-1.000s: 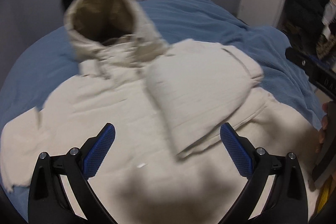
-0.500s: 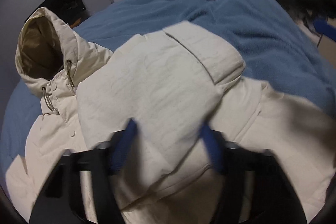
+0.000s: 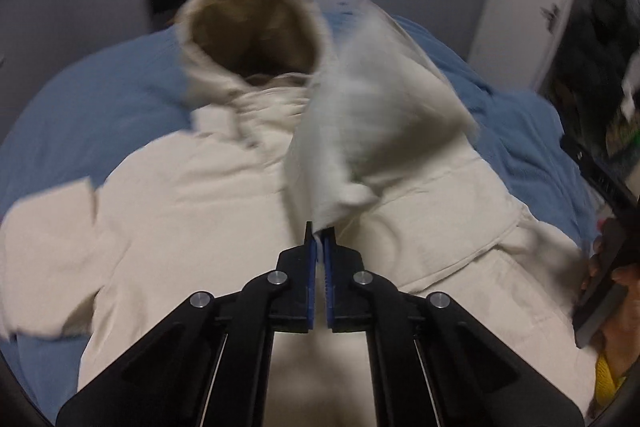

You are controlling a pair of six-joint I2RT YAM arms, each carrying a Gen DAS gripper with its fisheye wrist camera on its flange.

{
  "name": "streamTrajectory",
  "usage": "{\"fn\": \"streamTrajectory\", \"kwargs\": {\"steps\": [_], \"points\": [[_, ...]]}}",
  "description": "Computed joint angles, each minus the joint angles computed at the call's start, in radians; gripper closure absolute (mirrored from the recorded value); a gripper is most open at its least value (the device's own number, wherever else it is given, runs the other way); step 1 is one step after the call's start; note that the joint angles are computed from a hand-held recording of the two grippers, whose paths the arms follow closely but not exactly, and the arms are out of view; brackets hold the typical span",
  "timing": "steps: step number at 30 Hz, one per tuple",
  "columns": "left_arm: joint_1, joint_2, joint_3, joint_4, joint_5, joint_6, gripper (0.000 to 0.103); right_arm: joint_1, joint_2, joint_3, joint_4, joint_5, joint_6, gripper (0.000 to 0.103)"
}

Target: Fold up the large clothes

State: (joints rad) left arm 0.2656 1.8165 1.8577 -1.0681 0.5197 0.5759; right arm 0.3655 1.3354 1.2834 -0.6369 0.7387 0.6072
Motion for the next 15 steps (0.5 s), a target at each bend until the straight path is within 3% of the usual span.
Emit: {"fn": "streamTrajectory", "kwargs": {"steps": [4, 8, 15], "points": [[0.088, 0.024, -0.011, -0.006, 0.003, 0.02, 0.1, 0.066, 0.022, 0.0, 0.049, 0.024, -0.054, 0.007], [0.137, 0.063, -0.065, 0.006, -0.025, 0.014, 0.1, 0.071, 0.047, -0.012, 0.109, -0.153, -0.123, 0.007], [0.139, 0.089, -0.114, -0.02, -0.092, 0.05, 0.096, 0.03, 0.204, 0.089, -0.011, -0.382, -0.124, 0.007]]}}
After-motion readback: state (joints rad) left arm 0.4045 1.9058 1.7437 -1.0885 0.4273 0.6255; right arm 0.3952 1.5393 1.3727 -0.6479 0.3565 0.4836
